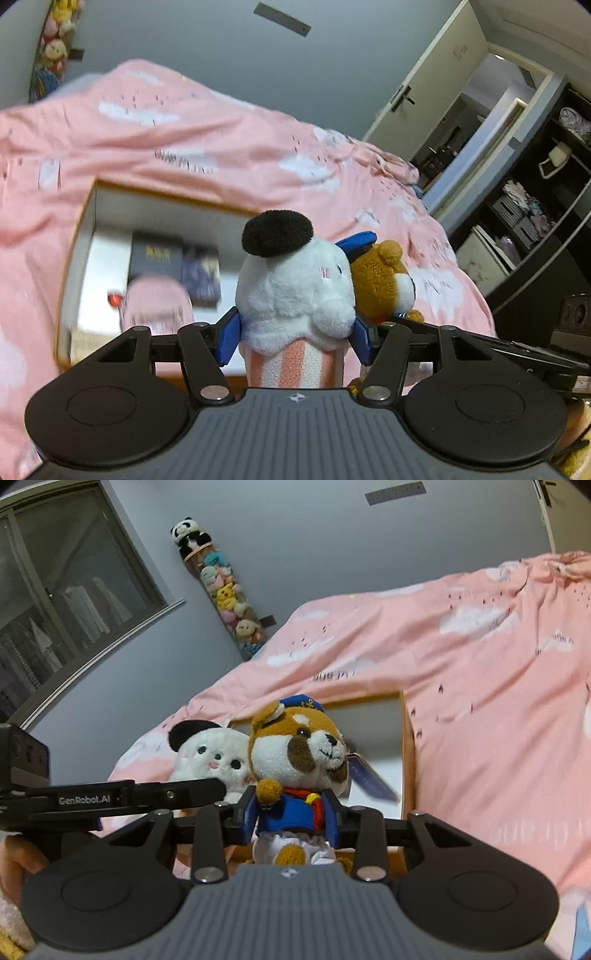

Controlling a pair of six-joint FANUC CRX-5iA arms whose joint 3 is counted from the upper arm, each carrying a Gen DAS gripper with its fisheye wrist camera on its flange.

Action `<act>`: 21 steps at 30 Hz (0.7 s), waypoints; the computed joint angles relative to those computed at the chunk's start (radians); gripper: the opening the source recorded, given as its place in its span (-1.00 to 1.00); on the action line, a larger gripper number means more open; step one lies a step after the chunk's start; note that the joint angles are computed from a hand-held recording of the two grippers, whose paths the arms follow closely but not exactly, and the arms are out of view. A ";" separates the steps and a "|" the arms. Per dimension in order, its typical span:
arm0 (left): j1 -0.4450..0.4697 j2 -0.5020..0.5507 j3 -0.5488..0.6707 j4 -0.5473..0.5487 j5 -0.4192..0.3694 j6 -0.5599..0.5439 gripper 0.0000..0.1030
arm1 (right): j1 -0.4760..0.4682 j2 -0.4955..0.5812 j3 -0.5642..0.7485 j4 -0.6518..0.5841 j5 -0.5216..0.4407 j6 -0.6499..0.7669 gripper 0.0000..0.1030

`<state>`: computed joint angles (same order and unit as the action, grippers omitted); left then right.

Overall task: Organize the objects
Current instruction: 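Lift and carry both plush toys over into the orange box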

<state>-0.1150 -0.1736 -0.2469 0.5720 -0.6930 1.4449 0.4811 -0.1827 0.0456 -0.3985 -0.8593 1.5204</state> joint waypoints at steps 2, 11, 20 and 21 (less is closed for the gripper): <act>-0.002 0.040 0.033 -0.014 0.006 0.026 0.33 | 0.008 0.036 0.027 0.030 0.012 -0.017 -0.27; 0.005 0.206 0.068 0.002 0.021 0.077 0.33 | 0.033 0.205 0.125 0.110 -0.050 -0.054 -0.27; 0.004 0.271 0.113 -0.103 -0.025 0.146 0.32 | 0.030 0.338 0.229 0.125 -0.178 -0.103 -0.29; 0.002 0.277 0.118 -0.110 -0.030 0.148 0.32 | 0.027 0.349 0.237 0.125 -0.190 -0.109 -0.29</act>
